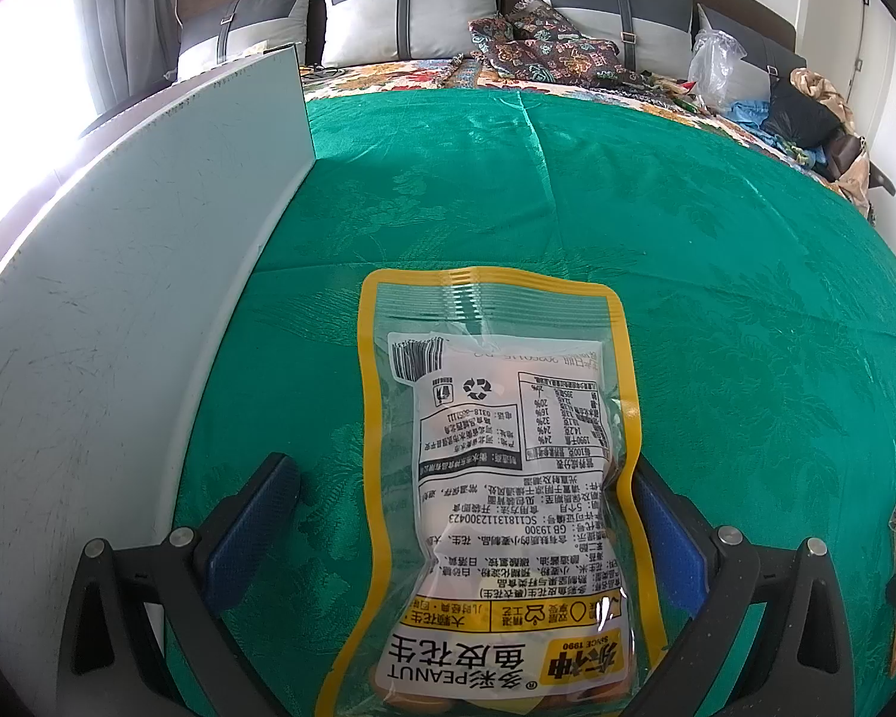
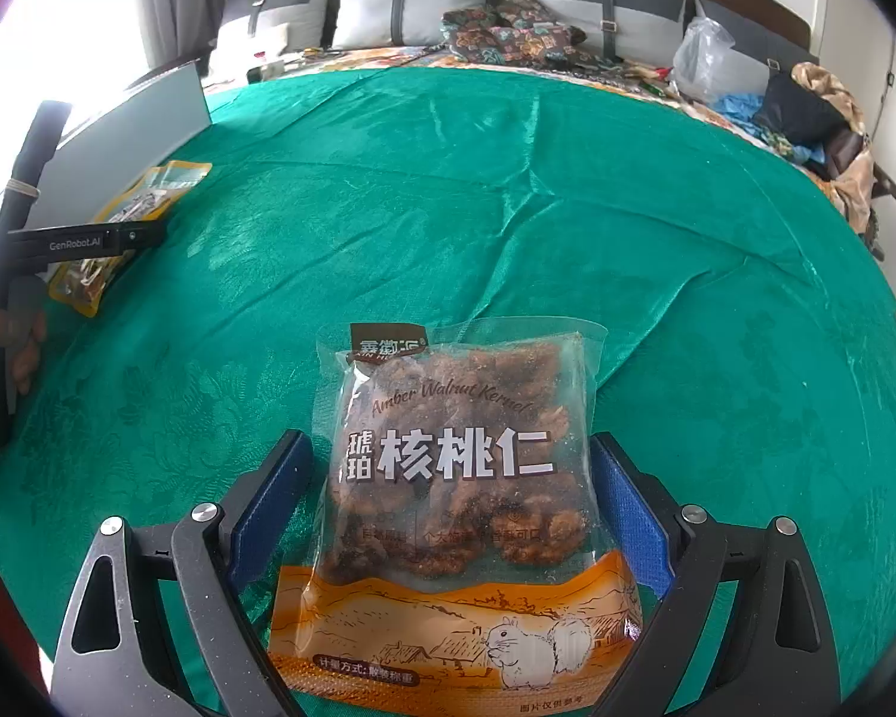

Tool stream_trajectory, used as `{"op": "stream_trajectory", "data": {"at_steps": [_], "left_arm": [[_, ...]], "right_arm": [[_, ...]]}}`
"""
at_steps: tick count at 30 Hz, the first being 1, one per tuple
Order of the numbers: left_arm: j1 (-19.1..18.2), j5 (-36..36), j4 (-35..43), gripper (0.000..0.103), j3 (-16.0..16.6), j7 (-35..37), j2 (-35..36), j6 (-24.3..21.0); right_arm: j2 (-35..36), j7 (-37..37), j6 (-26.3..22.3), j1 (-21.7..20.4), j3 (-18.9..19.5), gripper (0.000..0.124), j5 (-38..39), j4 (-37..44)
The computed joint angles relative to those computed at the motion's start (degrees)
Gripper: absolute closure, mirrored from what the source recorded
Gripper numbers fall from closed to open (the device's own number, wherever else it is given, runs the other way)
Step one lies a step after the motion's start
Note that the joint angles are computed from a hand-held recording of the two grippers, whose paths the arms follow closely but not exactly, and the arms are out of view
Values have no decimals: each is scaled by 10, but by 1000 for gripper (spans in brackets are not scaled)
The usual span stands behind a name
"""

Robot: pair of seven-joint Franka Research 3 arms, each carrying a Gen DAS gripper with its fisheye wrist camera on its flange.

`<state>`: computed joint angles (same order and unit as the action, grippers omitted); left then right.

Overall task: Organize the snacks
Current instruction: 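Lift both held bags and turn toward the white box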

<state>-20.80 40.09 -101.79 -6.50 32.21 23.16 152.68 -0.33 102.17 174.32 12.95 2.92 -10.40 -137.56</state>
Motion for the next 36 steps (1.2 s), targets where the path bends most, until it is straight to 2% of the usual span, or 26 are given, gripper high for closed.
{"op": "stream_trajectory", "data": {"at_steps": [19, 21, 23, 24, 27, 29, 31, 33, 36], "left_arm": [[3, -4, 1, 0, -2, 7, 2, 2], [24, -49, 11, 0, -27, 70, 6, -11], [54, -129, 41, 0, -64, 180, 18, -57], [60, -157, 53, 0, -72, 216, 22, -79], [62, -214, 91, 0, -80, 292, 35, -139], [57, -231, 109, 0, -76, 318, 43, -161], [51, -239, 121, 0, -70, 330, 49, -168], [43, -242, 137, 0, -63, 331, 59, -174], [28, -241, 169, 0, -52, 306, 77, -195]], "right_arm": [[-2, 1, 1, 0, 0, 30, -2, -2], [-3, 2, 1, -1, 1, 30, -2, -3], [5, 2, 0, 0, 0, 30, -2, 6], [5, 1, 0, 1, -1, 30, -1, 5], [5, -7, -1, 3, -2, 29, 6, 7], [5, -32, -11, 4, -1, 29, 32, 11], [3, -79, -56, 7, 1, 29, 81, 28], [10, -125, -151, 8, 1, 29, 131, 74], [43, -139, -298, 4, -4, 29, 168, 166]]}}
